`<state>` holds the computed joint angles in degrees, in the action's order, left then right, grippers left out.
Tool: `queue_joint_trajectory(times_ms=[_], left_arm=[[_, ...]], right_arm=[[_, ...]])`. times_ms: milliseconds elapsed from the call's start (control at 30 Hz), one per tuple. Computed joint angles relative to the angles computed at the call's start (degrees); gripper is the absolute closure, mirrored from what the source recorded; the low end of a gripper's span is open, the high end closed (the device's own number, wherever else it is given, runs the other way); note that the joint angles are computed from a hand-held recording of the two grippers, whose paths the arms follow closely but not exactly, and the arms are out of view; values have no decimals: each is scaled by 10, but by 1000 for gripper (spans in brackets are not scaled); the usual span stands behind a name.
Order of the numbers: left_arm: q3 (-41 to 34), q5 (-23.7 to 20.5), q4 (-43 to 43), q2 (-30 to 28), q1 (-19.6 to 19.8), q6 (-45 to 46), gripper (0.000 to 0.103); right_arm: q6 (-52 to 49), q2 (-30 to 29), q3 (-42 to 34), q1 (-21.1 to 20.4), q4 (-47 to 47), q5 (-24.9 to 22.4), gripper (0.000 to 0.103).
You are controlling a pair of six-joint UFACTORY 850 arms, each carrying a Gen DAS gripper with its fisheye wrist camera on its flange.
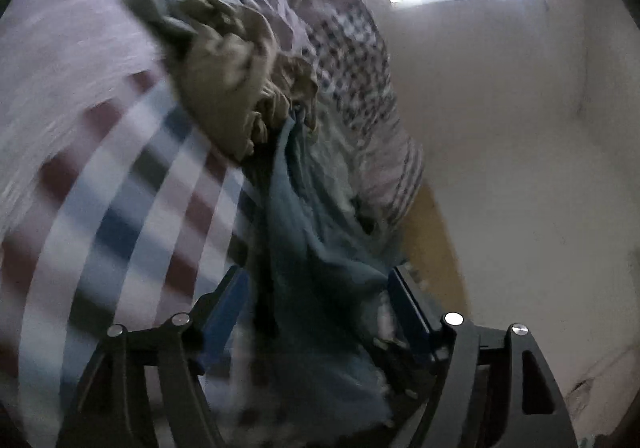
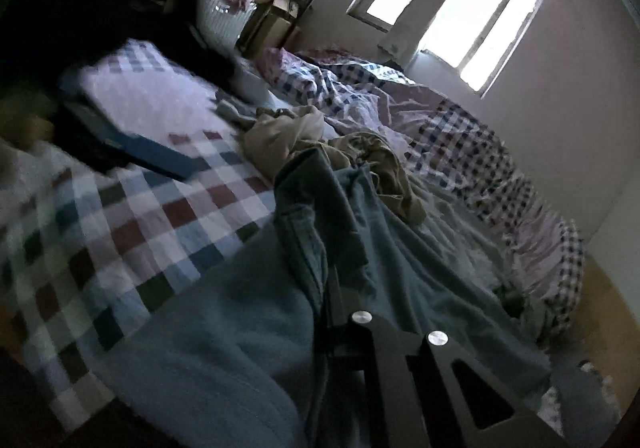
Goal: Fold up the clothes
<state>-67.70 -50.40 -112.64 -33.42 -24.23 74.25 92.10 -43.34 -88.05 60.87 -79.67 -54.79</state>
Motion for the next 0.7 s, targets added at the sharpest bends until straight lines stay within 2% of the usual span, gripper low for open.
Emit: queue_joint_trajectory(times_ms=[100,200,400,467,500,567,600,667,700], left_arm=[[-89,27,95,-51,-7,-59,27],[-175,14,154,-107,-9,-112,27],[-319,-7,218,-198,-22,-192,28],[-368,-5,241,-227,-26,-232,35],[-386,-5,247,-239,-27,-246,43],[-419,-9,263,-260,-28,-271,51],[-431,-8,275,-268,-29,-283,60],[-449,-7,291,-279,-30,-307,70],[-460,-9,300,-287,-31,-322,85]], right_arm=[[29,31,32,-1,-11,17,99],[55,62,64,-1,-23,33,99],[99,97,107,7,-40,45,99],[100,101,113,11,-41,41,99],[102,104,117,13,-41,41,99],[105,109,124,15,-41,41,99],[106,111,127,17,-41,39,99],[105,113,129,21,-38,37,99],[105,114,130,23,-36,36,99]])
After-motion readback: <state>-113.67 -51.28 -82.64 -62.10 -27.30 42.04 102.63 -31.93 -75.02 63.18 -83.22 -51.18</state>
